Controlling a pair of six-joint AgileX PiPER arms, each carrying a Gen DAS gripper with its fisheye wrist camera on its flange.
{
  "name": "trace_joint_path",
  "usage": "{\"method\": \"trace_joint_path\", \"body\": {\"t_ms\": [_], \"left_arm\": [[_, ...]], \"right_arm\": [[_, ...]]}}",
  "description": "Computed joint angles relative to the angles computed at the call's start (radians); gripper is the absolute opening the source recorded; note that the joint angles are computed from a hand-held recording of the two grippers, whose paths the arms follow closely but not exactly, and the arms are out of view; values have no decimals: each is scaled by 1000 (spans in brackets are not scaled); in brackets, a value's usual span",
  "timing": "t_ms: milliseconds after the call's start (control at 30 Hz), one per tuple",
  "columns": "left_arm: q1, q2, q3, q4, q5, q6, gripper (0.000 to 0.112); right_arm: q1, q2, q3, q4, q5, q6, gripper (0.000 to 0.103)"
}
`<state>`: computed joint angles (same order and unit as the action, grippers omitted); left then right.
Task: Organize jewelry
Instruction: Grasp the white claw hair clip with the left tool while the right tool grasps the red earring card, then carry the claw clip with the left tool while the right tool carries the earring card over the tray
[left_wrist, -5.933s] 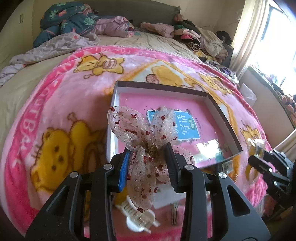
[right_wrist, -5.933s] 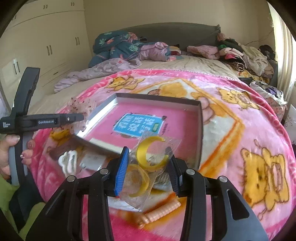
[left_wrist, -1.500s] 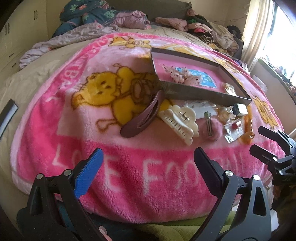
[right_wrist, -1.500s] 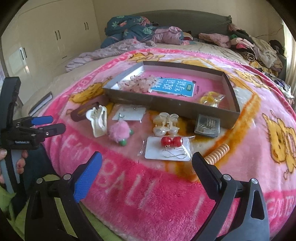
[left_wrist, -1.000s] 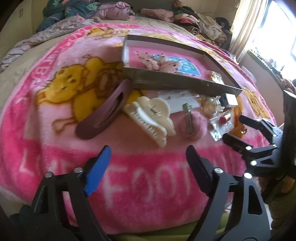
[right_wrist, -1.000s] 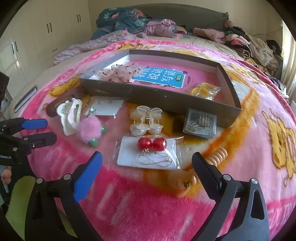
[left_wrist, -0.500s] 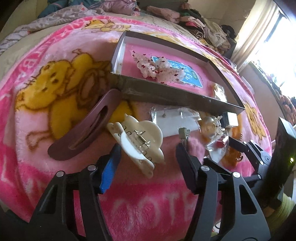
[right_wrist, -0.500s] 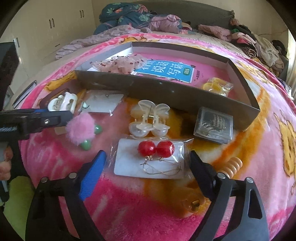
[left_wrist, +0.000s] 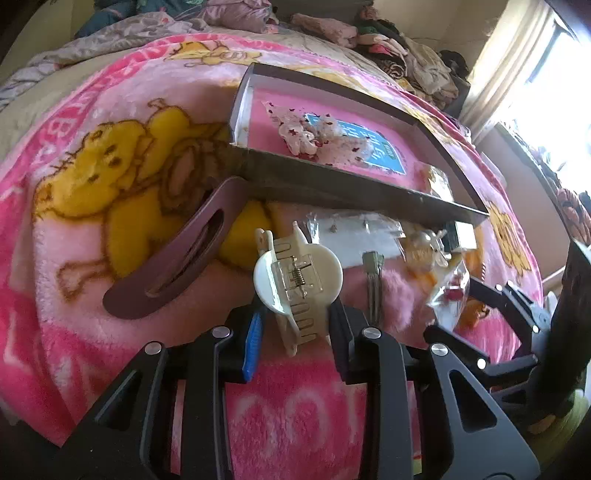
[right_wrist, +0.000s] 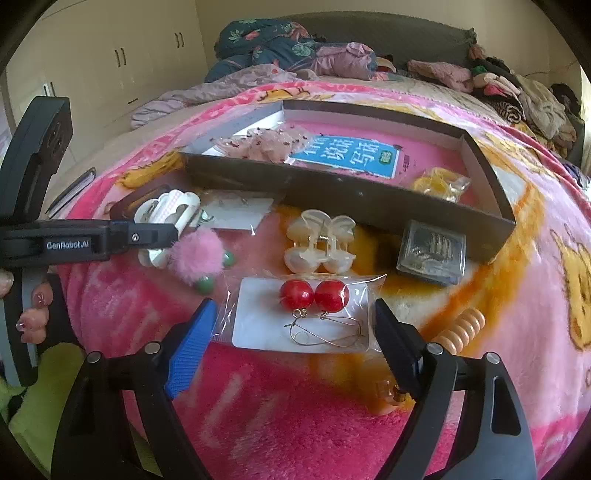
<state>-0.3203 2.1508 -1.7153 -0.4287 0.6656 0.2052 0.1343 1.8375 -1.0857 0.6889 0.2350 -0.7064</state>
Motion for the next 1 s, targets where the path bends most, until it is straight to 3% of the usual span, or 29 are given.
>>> {"method": "trace_joint_path", "body": {"t_ms": [33, 100, 133, 267, 500, 1000], "left_arm": [[-2, -4, 4, 1, 0, 5, 23], [-3, -27, 37, -11, -19, 32, 23], [-5, -37, 49, -10, -26, 37, 22], [-8, -69, 84, -3, -49, 51, 22], [6, -113, 131, -23, -71, 81, 22], [11, -115, 30, 17, -12, 51, 22]], "right_arm": [[0, -3, 1, 6, -1, -7, 80], [-3, -6, -2, 22, 6, -20, 58], [-6, -6, -4, 25, 12, -20, 52], [-11, 18, -42, -77, 57, 77, 53], [-11, 9, -29, -38, 46, 45, 51], [-48, -84, -44, -25, 67, 40, 50]]}}
